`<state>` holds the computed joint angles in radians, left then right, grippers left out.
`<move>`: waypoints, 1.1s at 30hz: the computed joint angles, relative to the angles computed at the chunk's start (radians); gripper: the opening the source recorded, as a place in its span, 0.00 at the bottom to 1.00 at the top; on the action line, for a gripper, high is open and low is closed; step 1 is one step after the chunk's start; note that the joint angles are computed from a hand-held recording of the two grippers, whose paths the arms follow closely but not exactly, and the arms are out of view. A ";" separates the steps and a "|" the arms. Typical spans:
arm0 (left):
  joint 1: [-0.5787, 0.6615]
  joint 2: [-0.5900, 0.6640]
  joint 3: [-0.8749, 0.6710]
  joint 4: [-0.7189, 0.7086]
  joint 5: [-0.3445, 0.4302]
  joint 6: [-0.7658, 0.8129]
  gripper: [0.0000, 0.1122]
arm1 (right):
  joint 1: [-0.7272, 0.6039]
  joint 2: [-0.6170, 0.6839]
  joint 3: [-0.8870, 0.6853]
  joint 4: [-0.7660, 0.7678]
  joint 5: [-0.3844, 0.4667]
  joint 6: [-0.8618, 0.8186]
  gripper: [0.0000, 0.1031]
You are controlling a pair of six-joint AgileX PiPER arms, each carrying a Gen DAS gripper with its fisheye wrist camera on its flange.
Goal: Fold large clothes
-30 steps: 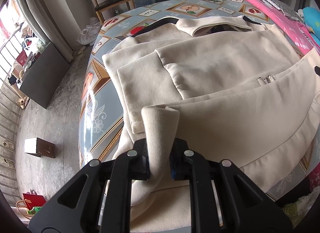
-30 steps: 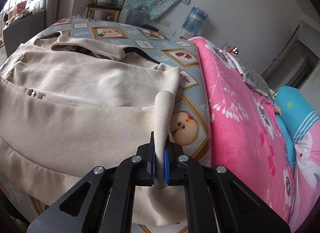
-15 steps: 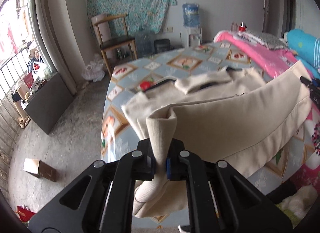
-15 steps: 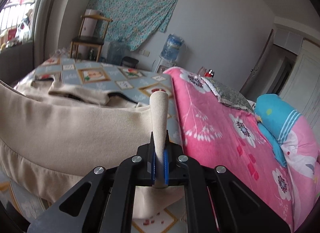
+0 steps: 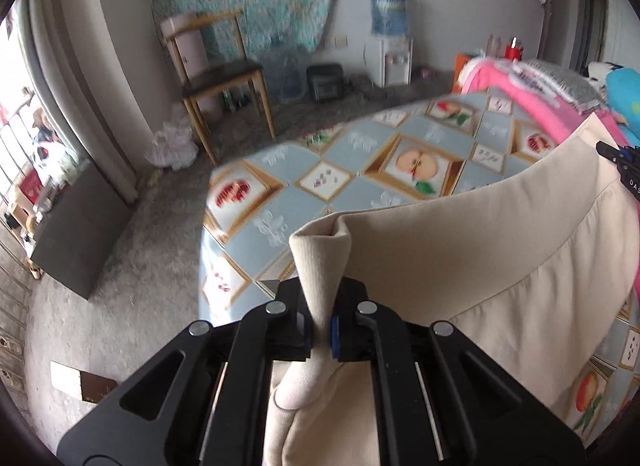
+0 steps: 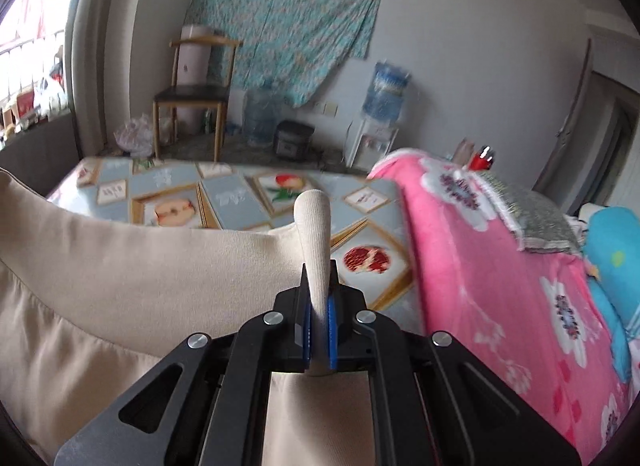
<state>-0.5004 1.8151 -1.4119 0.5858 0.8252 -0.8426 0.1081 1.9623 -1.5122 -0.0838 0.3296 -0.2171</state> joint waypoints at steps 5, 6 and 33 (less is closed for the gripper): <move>0.093 0.194 -0.058 -0.119 -0.013 0.102 0.07 | 0.012 0.272 -0.280 0.023 0.212 -0.047 0.06; 0.106 0.202 -0.044 -0.142 -0.032 0.107 0.09 | 0.005 0.321 -0.348 0.056 0.274 -0.077 0.07; -0.362 -0.300 0.702 0.203 -0.166 -0.797 0.29 | -0.327 -0.304 0.564 0.702 0.283 -0.690 0.44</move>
